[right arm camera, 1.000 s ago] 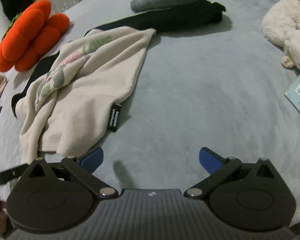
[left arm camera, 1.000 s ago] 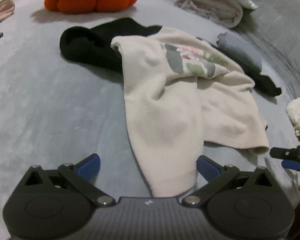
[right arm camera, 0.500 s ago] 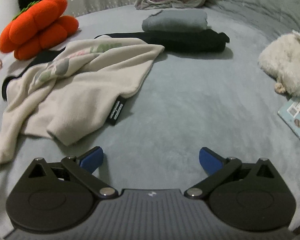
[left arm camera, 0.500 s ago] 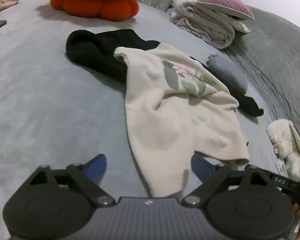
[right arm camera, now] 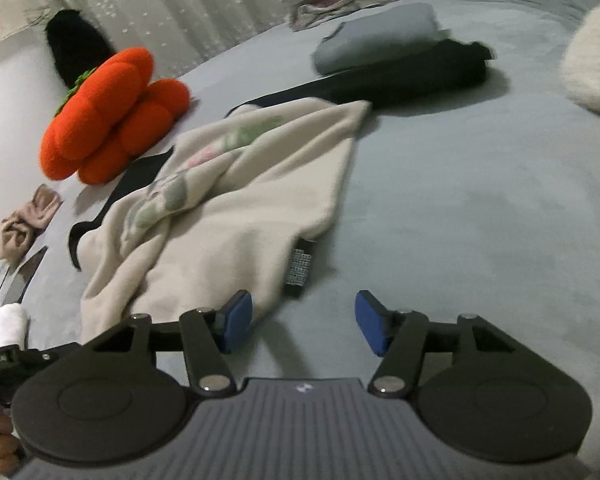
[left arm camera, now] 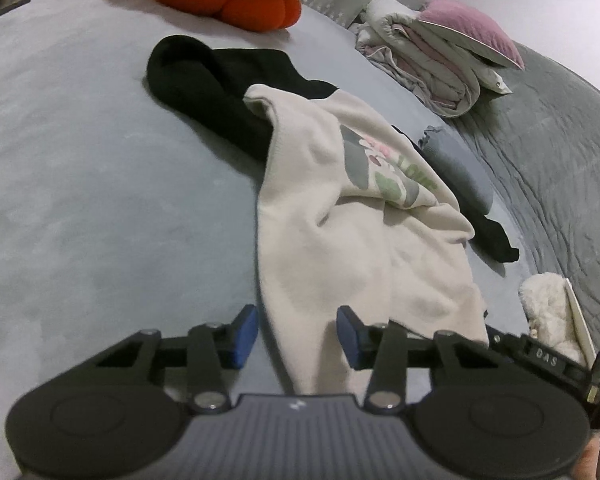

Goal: Fold clothes

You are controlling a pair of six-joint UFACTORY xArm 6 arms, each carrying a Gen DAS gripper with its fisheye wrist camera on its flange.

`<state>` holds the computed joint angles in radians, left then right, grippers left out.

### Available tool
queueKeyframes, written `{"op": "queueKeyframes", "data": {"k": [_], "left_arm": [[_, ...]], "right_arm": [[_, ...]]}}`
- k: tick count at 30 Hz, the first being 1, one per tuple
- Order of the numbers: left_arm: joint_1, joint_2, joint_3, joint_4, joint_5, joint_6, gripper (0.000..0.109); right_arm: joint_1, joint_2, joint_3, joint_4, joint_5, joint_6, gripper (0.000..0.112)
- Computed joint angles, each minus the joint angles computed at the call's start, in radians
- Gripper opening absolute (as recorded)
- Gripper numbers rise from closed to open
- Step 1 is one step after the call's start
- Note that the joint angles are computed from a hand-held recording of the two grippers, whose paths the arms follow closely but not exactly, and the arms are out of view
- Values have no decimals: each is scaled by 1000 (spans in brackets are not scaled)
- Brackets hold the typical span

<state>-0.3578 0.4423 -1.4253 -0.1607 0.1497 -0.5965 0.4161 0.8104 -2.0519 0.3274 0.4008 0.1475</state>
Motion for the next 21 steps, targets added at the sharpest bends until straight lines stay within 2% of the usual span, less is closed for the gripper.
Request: {"op": "queueKeyframes", "data": {"k": [2, 3, 5, 6, 8, 9, 11, 14, 16, 21], "left_arm": [[1, 11, -6, 48, -13, -34, 40], [5, 16, -8, 89, -19, -73, 34], [11, 23, -13, 145, -23, -135, 20], [13, 25, -15, 152, -23, -149, 8], [17, 21, -10, 181, -27, -190, 7], [20, 14, -2, 221, -33, -233, 6], [30, -19, 14, 394, -23, -363, 6], [41, -77, 61, 509, -59, -454, 6], [49, -120, 85, 569, -53, -502, 6], [34, -206, 128, 362, 26, -302, 6]], "right_arm": [[9, 44, -61, 43, 4, -39, 63], [13, 59, -78, 73, -2, -65, 63], [19, 78, -100, 136, -12, -120, 63], [21, 81, -104, 166, -17, -148, 61], [19, 87, -114, 255, -7, -208, 38], [13, 86, -119, 320, 16, -237, 10], [2, 66, -101, 403, 40, -268, 8], [-8, -20, 3, 425, 13, -275, 7], [-17, -86, 74, 466, 2, -321, 7], [-38, -210, 203, 456, -17, -342, 7]]}}
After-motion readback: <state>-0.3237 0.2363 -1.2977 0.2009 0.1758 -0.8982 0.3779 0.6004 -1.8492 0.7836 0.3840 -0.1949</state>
